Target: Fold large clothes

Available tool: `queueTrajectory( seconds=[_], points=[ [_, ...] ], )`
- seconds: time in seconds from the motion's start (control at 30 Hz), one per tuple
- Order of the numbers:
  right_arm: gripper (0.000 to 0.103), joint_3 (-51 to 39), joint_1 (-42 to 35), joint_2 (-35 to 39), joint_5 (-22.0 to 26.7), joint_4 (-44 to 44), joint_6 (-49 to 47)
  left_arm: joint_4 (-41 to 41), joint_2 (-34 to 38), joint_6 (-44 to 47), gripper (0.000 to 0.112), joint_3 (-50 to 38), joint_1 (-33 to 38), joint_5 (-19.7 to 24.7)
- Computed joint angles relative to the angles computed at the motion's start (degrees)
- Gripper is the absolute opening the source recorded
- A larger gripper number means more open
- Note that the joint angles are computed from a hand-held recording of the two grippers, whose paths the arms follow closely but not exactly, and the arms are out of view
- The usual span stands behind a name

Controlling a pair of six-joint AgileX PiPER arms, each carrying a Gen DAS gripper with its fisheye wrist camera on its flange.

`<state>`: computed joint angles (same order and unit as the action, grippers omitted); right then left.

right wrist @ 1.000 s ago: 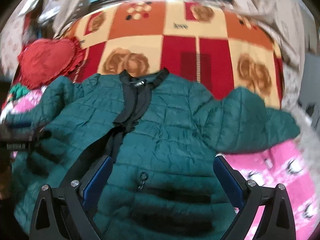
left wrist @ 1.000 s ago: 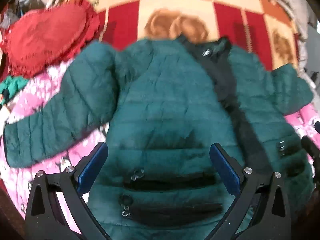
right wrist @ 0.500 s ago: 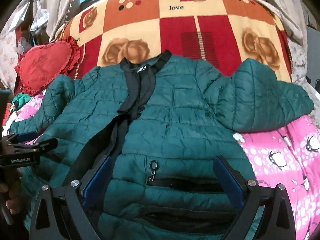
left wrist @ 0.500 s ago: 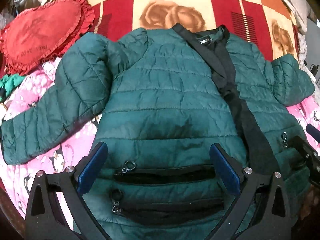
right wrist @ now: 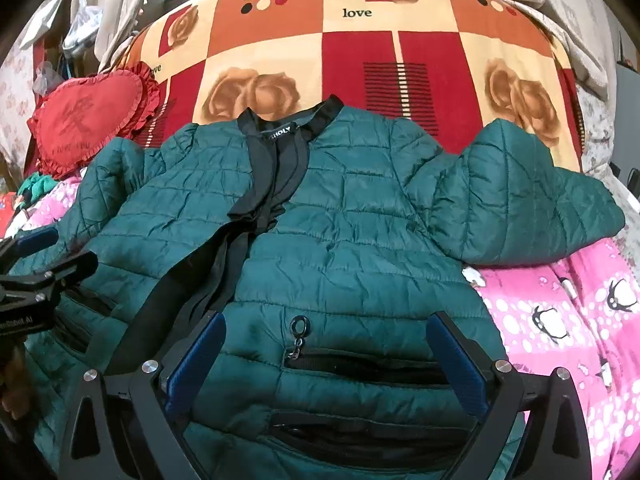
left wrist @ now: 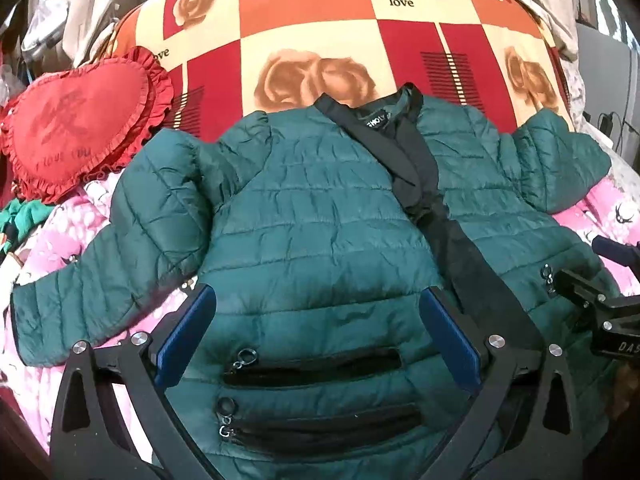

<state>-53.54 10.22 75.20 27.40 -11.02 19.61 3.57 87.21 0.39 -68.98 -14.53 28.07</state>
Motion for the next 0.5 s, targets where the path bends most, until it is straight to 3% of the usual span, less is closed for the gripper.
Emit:
queueTrajectory(
  seconds=[0.17, 0.23, 0.4, 0.5],
  points=[
    [0.1, 0.3, -2.2, 1.7, -0.5, 11.1, -8.9, 0.2, 0.1, -0.4, 0.102, 0.2, 0.0, -0.1],
    [0.1, 0.3, -2.4, 1.7, -0.3, 11.7, -8.8, -0.7, 0.6, 0.1, 0.102, -0.3, 0.0, 0.5],
    [0.1, 0.9, 0.8, -1.4, 0.8, -4.2, 6.4, -1.6, 1.6, -0.5, 0.102, -1.0, -0.2, 1.2],
    [0.1, 1.4, 1.1, -2.2, 0.6, -8.2, 9.7, -0.6, 1.8, -0.8, 0.102, -1.0, -0.6, 1.3]
  ],
)
